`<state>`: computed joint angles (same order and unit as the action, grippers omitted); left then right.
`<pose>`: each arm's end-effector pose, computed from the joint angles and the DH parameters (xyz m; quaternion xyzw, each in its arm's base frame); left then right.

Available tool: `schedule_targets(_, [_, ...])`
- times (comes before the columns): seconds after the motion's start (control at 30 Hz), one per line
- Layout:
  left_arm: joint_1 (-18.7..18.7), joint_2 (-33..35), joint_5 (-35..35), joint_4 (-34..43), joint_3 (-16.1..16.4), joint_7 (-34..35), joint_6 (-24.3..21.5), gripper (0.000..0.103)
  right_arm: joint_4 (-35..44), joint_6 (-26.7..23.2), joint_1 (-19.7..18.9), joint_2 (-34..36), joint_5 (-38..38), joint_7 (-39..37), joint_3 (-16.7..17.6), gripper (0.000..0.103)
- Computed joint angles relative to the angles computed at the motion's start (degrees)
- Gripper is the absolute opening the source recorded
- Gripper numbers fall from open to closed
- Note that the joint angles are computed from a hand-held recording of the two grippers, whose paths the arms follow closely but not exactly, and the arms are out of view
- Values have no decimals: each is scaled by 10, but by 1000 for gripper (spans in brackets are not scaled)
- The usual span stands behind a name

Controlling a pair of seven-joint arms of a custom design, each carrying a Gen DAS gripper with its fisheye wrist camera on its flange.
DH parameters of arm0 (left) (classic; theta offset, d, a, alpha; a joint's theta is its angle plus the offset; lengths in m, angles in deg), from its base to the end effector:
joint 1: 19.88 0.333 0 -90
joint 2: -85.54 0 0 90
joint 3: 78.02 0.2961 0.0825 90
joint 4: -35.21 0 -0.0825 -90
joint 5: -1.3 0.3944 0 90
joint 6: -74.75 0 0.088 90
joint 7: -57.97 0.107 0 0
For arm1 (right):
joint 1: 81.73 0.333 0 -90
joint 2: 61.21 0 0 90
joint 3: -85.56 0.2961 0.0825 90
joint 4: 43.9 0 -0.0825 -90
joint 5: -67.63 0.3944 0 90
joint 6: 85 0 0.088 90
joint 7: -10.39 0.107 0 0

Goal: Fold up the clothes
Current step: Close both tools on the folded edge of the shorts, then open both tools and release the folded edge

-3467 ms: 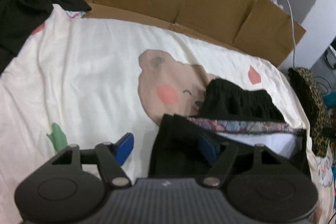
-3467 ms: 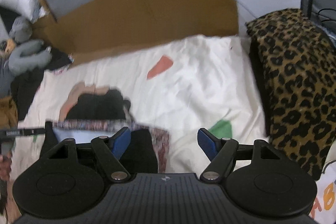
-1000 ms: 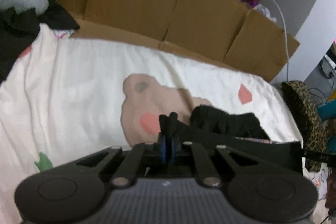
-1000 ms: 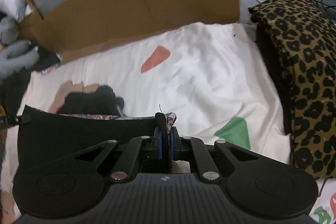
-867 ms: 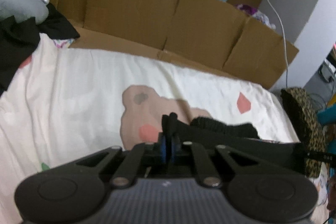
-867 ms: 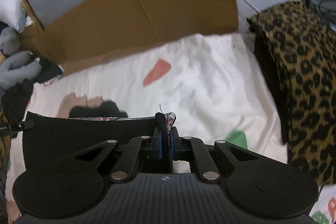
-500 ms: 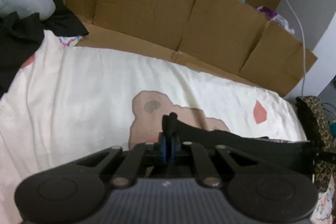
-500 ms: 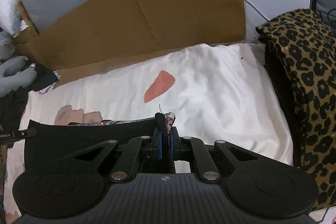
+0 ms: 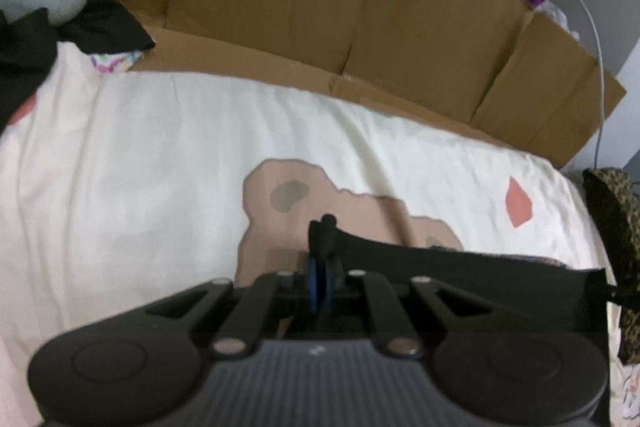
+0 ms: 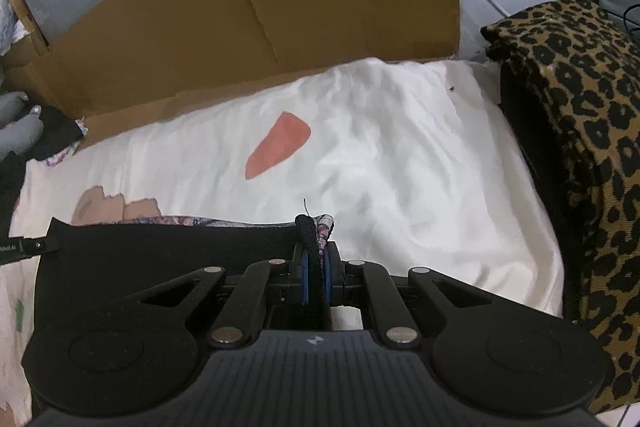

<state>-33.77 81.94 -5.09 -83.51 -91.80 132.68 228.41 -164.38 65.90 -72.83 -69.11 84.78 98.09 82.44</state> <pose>0.5245 -0.2738 0.5109 -0.6197 0.7118 -0.3147 0.1013 0.5698 0.0491 0.5318 -0.6394 0.6878 -0.1384 0.3147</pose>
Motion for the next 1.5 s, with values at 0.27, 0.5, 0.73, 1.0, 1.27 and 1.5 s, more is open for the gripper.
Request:
schedule_targets(0.27, [-4, 20, 25, 11, 0, 4, -7, 31, -8, 14, -7, 10, -41, 25, 11, 15])
schedule_targets(0.5, [-16, -83, -12, -65, 1, 15, -5, 61, -67, 30, 12, -67, -20, 0, -13, 40])
schedule_targets(0.73, [-13, -166, -46, -111, -13, 13, -20, 61, -113, 23, 29, -144, -6, -40, -38, 40])
schedule_targets(1.0, [-11, -230, -38, -153, -25, -49, -50, 50, -168, -11, 49, -227, -16, -46, -55, 40])
schedule_targets(1.27, [-75, -288, -82, -205, -14, 54, -118, 40, -228, -70, 78, -303, -26, -82, -56, 40])
schedule_targets(1.5, [-84, -301, -89, -224, -32, 68, -134, 40, -266, -97, 113, -349, -46, -131, -46, 39])
